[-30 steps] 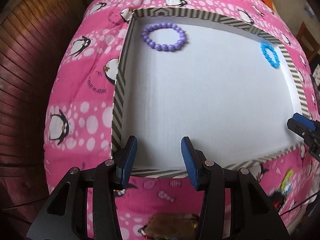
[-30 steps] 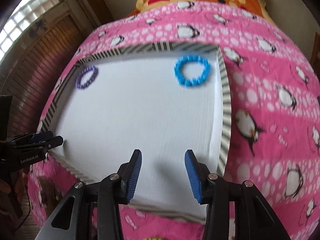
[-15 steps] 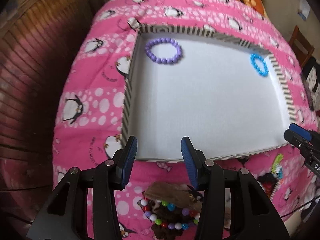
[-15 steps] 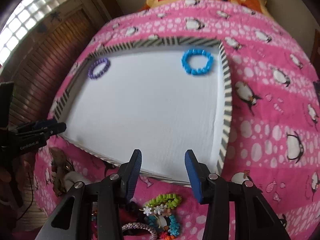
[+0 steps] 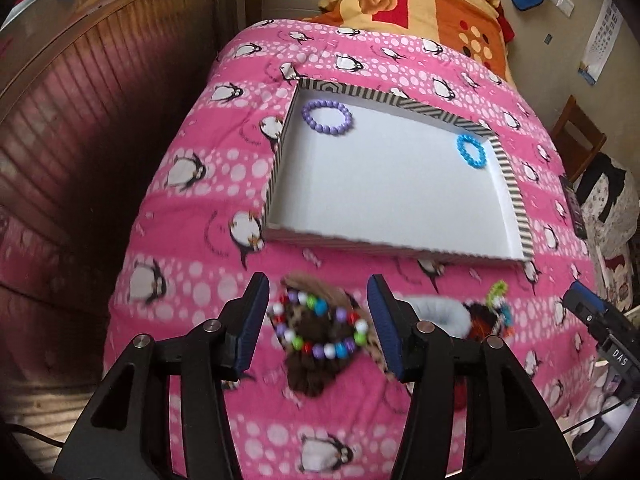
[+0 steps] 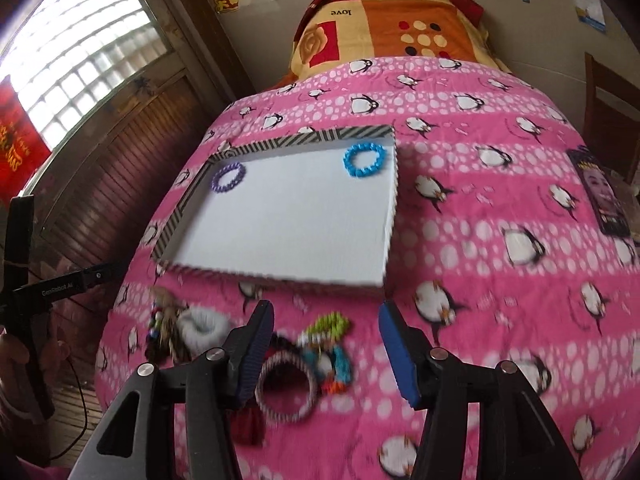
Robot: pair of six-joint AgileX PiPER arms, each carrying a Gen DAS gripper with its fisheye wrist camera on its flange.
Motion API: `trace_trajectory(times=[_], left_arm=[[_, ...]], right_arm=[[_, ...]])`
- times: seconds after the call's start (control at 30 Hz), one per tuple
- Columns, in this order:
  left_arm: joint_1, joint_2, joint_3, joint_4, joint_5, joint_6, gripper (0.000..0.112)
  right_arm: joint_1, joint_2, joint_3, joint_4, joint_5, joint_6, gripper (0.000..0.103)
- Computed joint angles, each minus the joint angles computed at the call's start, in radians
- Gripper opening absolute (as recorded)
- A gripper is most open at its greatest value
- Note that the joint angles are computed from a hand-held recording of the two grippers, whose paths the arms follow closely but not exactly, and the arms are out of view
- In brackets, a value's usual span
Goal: Organize jewelry
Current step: 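Withdraw both open tools from the tray back toward the jewelry pile, then grasp the multicolour bead bracelet with the left tool while the right tool grasps the grey braided bracelet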
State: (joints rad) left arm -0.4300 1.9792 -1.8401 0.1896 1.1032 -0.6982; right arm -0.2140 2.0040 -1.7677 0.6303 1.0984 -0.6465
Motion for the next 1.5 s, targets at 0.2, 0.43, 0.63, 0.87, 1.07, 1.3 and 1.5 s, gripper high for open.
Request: trace_trajectory(times=[0.2,0.43,0.63,0.87,1.07,1.3,1.5], left_arm=[[-0.062,-0.065,0.102,0.032,-0.043,-0.080,0.051],[-0.106,-0.111,0.179,0.059,-0.078,-0.145,0.051],[-0.084,-0.161,0.273,0.059,-0.105,-0.188,0.051],[-0.036,-0.222,0.387,0.038,-0.141,-0.196,0.051],[0.006,-0.234,0.455,-0.057,-0.199,-0.130,0.051],[0.019,-0.175,0.420,-0.148,-0.225,-0.025,0.051],[0.007,-0.109,0.355,-0.170,-0.233,0.106,0.051]], right_arm=[[-0.023,-0.091,0.155,0.016,-0.021,-0.084,0.052],[-0.010,-0.132,0.252,0.036,-0.031,-0.161,0.052],[0.028,-0.109,0.301,0.053,-0.061,-0.201,0.042],[0.077,-0.056,0.289,0.063,-0.071,-0.205,0.034],[0.096,-0.047,0.296,0.046,-0.079,-0.206,0.034],[0.086,-0.024,0.286,0.042,-0.057,-0.191,0.034],[0.078,-0.030,0.293,0.044,-0.047,-0.188,0.034]])
